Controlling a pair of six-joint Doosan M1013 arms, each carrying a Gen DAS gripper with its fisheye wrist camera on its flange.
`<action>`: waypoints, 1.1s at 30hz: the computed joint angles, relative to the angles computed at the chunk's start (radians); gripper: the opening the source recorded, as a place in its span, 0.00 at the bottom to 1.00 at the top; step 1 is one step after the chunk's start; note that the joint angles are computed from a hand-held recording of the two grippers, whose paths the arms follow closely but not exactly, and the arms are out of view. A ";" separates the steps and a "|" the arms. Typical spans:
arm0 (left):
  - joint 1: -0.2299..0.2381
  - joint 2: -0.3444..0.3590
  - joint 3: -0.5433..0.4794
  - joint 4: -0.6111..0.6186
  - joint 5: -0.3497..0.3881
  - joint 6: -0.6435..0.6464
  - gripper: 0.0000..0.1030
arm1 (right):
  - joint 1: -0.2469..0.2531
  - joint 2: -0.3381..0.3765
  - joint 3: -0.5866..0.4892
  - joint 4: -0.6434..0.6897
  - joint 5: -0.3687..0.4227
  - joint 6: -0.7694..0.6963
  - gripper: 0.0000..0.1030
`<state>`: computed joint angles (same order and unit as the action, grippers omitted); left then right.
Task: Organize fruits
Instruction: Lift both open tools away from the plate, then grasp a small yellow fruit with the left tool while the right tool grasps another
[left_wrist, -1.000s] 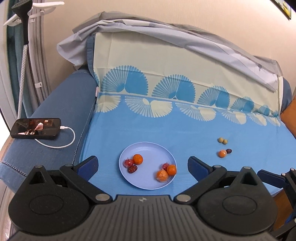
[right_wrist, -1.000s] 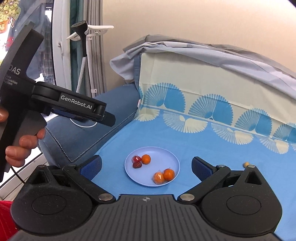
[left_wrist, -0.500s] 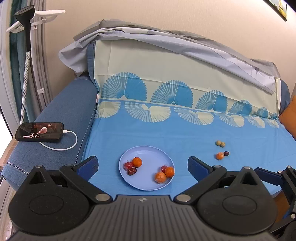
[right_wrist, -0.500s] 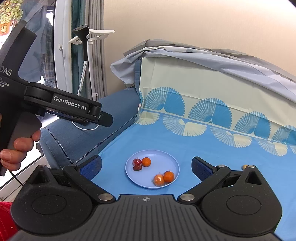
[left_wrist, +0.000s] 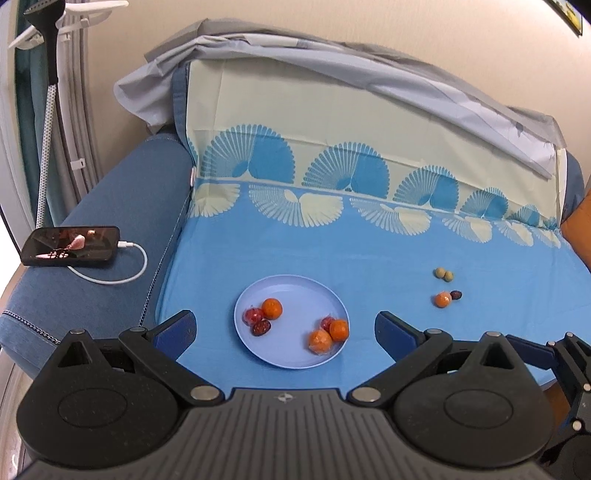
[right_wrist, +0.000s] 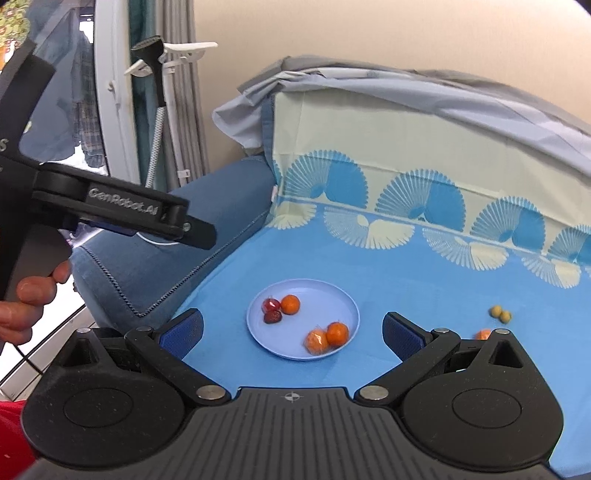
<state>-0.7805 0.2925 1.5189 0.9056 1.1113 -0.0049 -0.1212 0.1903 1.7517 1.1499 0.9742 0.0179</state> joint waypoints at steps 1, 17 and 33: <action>0.003 0.004 -0.003 -0.008 0.000 0.008 1.00 | 0.001 0.005 -0.004 -0.003 -0.009 0.012 0.99; 0.091 0.133 -0.173 -0.179 -0.035 0.238 1.00 | -0.014 0.134 -0.102 0.015 -0.301 0.221 0.99; 0.201 0.520 -0.665 -0.447 -0.096 0.811 1.00 | -0.006 0.483 -0.464 -0.392 -0.484 0.662 0.99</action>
<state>-0.5796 0.8124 0.8534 0.4587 1.0157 0.8062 -0.1270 0.6738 1.2873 0.7578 0.4903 0.6798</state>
